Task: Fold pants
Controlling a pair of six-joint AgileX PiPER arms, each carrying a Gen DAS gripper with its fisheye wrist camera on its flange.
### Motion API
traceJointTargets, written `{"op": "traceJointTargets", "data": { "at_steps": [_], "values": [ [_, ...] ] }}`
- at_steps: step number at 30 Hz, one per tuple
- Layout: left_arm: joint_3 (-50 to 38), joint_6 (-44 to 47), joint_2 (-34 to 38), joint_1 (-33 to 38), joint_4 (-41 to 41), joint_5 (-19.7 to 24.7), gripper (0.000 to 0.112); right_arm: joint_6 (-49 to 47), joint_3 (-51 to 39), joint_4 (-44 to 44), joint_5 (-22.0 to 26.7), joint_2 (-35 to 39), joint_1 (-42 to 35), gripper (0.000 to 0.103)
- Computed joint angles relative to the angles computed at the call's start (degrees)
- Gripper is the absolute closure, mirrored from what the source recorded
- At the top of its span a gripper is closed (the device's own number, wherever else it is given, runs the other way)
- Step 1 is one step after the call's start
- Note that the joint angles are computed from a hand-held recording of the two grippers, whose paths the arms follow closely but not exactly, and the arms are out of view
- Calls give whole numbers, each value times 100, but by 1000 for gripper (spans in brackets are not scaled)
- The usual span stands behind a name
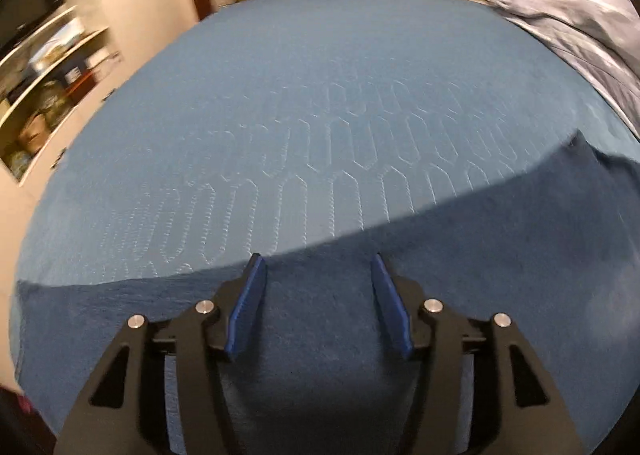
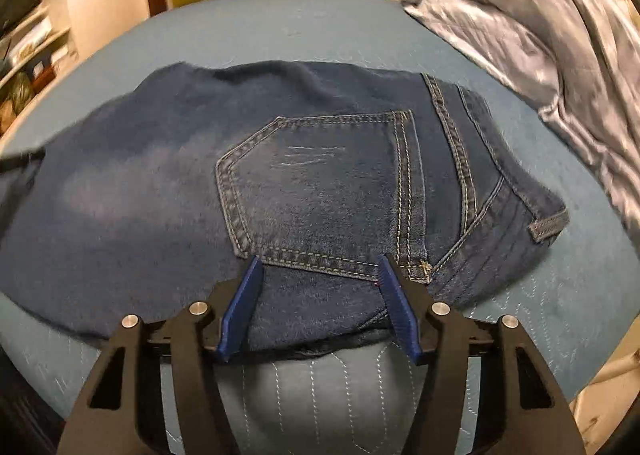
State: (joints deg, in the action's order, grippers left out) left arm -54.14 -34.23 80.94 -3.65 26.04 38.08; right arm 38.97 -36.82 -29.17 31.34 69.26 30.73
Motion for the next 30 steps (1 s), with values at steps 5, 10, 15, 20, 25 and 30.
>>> {"op": "traceJointTargets", "data": {
  "at_steps": [5, 10, 15, 20, 25, 30],
  "values": [
    [-118, -177, -248, -917, -46, -228, 59, -2589, -1331, 2142, 143, 194, -911, 45],
    [-482, -1255, 208, -1662, 274, -189, 74, -4057, -4171, 2816, 736, 2607, -1127, 50],
    [-878, -1753, 410, -2273, 652, -363, 79, -4146, -5692, 2400, 1318, 4245, -1410, 65],
    [-2231, -1133, 1433, -2799, 383, -268, 79, -4399, -5333, 2828, 743, 4325, -1734, 65],
    [-4378, 34, 3216, -2990, -704, 226, 79, -4806, -4477, 3560, 131, 3583, -1968, 60],
    [-7035, 928, 5144, -3069, -1195, 1685, 78, -5284, -3208, 3476, -228, 2488, -2785, 48]
  ]
}}
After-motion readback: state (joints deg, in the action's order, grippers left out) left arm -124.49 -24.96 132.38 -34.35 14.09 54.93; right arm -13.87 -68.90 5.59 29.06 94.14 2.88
